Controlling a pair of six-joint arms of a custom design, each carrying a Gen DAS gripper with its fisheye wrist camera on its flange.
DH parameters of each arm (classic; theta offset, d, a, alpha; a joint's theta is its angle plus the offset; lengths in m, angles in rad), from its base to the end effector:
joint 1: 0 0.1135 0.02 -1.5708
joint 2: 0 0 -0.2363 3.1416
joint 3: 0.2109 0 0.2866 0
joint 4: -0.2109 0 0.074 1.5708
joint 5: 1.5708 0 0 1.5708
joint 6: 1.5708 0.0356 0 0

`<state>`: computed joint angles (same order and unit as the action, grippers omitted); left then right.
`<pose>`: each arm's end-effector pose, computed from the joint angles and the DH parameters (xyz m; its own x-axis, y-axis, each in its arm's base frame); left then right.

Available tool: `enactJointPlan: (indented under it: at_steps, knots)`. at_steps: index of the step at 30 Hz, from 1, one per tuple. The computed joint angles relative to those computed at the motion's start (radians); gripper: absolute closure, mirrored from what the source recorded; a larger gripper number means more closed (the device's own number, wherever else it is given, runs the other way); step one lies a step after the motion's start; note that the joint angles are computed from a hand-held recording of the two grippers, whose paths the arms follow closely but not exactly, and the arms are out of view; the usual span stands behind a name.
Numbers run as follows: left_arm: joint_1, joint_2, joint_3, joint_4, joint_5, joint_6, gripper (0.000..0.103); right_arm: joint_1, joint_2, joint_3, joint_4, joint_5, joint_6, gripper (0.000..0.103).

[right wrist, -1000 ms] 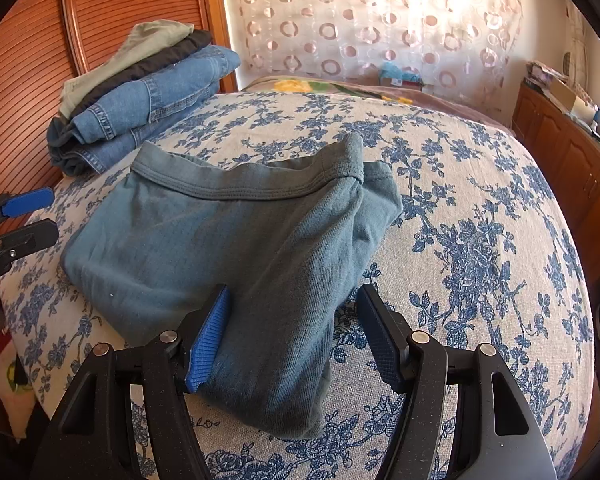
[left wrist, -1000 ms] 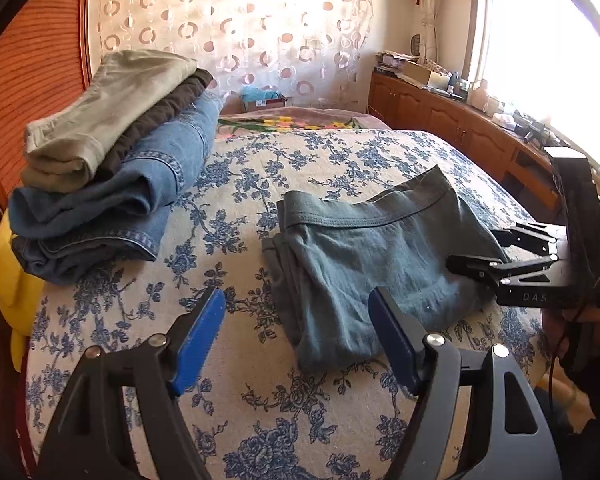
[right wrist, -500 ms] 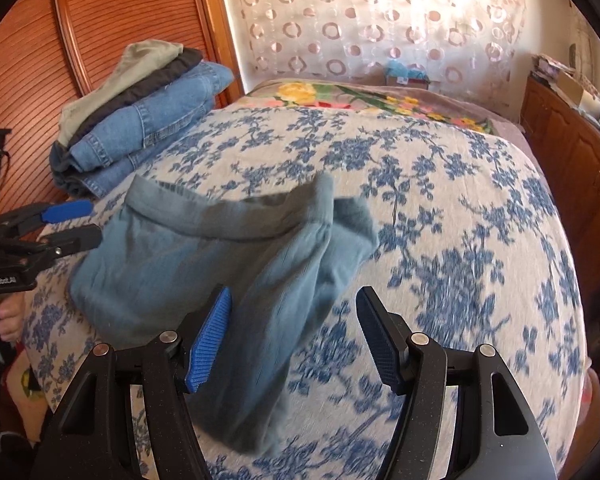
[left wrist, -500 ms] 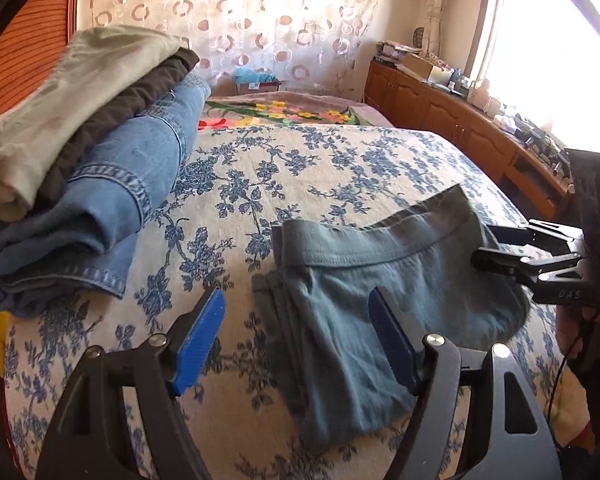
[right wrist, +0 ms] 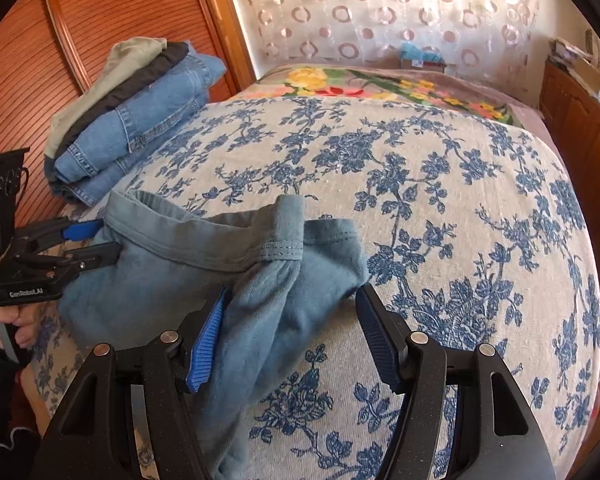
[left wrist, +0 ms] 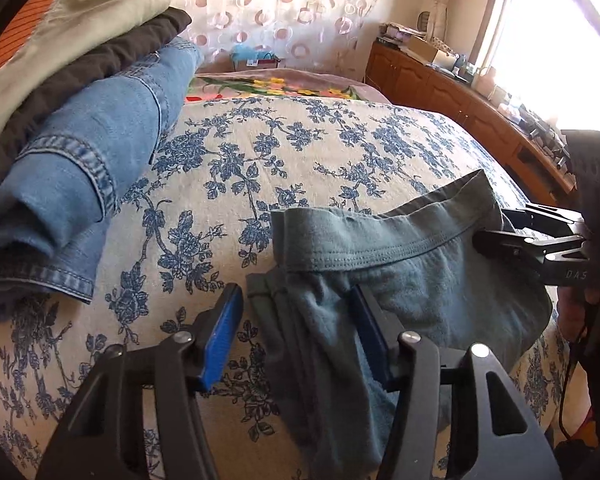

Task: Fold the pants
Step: 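Close the left gripper on the folded shorts' edge, then lift the folded shorts with the left gripper onto the clothes stack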

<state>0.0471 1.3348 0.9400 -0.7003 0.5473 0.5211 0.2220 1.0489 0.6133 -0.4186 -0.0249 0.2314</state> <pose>0.2949 -0.0046 0.1980 -0.6716 0.3939 -0.6275 0.6137 0.7703 -0.1732 0.2472 0.0567 0.1718 -0.7701 0.0612 -0.6350 -0.0611 0.9837 0.1689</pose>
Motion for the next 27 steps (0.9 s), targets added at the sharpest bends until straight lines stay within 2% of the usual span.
enactJointPlan:
  at_steps: [1, 3, 4, 6, 7, 8, 9, 13, 18, 24, 27]
  knots:
    - [0.001, 0.001, 0.001, -0.006, 0.009, 0.006, 0.057, 0.004, 0.006, 0.002, 0.004, 0.003, -0.002, 0.040]
    - [0.001, 0.007, 0.007, -0.021, 0.024, 0.024, 0.070, 0.011, 0.023, 0.012, 0.011, -0.006, -0.007, 0.047]
    - [0.004, 0.013, 0.013, -0.029, 0.031, 0.029, 0.072, 0.009, 0.024, 0.012, 0.012, -0.013, -0.013, 0.049]
    - [0.015, 0.039, 0.035, -0.062, 0.069, 0.047, 0.086, 0.001, 0.037, 0.020, 0.016, -0.048, -0.019, 0.061]
    - [0.016, 0.043, 0.039, -0.063, 0.074, 0.046, 0.088, -0.002, 0.049, 0.026, 0.022, -0.066, -0.021, 0.065]
    - [0.019, 0.042, 0.039, -0.062, 0.078, 0.045, 0.093, -0.010, 0.064, 0.033, 0.028, -0.096, -0.026, 0.076]
    - [0.024, 0.033, 0.037, -0.063, 0.090, 0.047, 0.095, -0.014, 0.075, 0.043, 0.029, -0.109, -0.033, 0.079]
    - [0.059, -0.048, 0.025, -0.082, 0.154, 0.055, 0.097, -0.002, 0.074, 0.079, 0.022, -0.096, -0.056, 0.083]
    - [0.103, -0.154, 0.033, -0.065, 0.182, 0.032, 0.097, 0.041, 0.066, 0.169, 0.010, -0.056, -0.092, 0.084]
    - [0.151, -0.182, 0.105, -0.035, 0.193, -0.017, 0.097, 0.076, 0.126, 0.326, 0.008, -0.039, -0.133, 0.084]
    - [0.170, -0.175, 0.145, 0.005, 0.169, -0.056, 0.097, 0.097, 0.179, 0.411, 0.012, -0.031, -0.156, 0.084]
